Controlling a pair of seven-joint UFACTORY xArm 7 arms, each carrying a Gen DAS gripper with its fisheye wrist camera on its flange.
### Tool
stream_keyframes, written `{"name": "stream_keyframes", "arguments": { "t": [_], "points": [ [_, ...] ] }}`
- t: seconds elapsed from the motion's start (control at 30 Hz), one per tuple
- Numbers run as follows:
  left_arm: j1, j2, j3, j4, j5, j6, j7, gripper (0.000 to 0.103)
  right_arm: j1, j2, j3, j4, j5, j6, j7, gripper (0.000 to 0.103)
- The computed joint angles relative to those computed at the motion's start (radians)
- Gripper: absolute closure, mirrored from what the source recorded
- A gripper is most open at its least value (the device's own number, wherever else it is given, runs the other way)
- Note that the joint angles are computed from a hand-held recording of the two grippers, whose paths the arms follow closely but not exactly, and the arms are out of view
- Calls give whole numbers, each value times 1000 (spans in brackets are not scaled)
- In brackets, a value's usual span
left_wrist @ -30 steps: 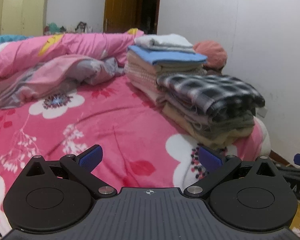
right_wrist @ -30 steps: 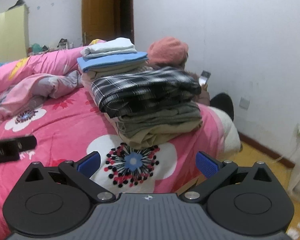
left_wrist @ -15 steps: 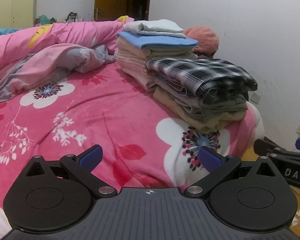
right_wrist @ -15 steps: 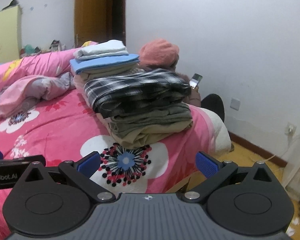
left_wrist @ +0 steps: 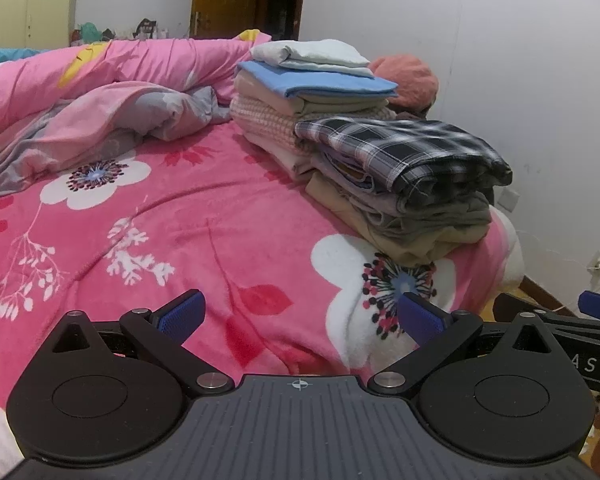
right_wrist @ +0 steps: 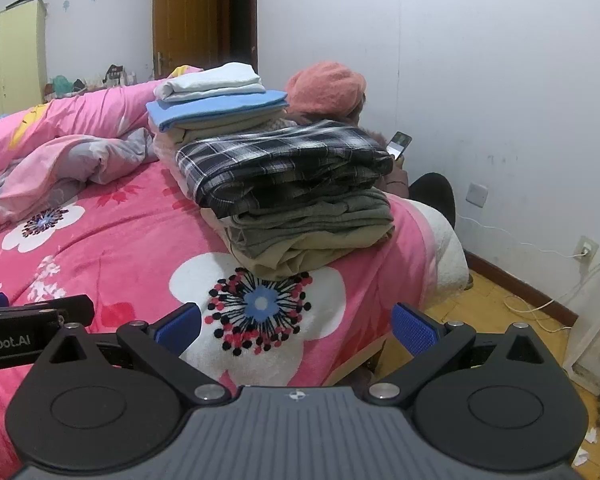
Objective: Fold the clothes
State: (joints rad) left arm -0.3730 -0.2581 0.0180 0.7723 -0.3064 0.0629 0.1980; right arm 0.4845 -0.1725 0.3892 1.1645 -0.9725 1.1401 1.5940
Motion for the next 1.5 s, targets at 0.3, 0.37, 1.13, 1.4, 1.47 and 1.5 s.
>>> {"name": "stream_keyframes", "arguments": {
  "t": [0.3, 0.37, 1.13, 1.4, 1.47, 1.5],
  "points": [
    [-2, -6, 9, -8, 1, -16, -7, 0, 15, 19, 4, 25, -13, 36, -26, 0],
    [-5, -6, 11, -9, 2, -22, -8, 0, 20, 21, 4, 30, -16, 45, -35, 0],
    [107, -36, -117, -33, 188, -10, -179, 0, -17, -73, 12, -71, 38, 17, -41, 0],
    [112, -41, -125, -35, 248, -6, -228, 0, -48, -97, 32, -89, 49, 1, -57, 0],
    [111, -43, -125, -36, 254, -5, -235, 0, -52, -98, 36, -89, 50, 2, -61, 0],
    [111, -44, -125, -36, 257, -4, -237, 0, -53, -99, 38, -89, 51, 3, -62, 0]
  ]
}}
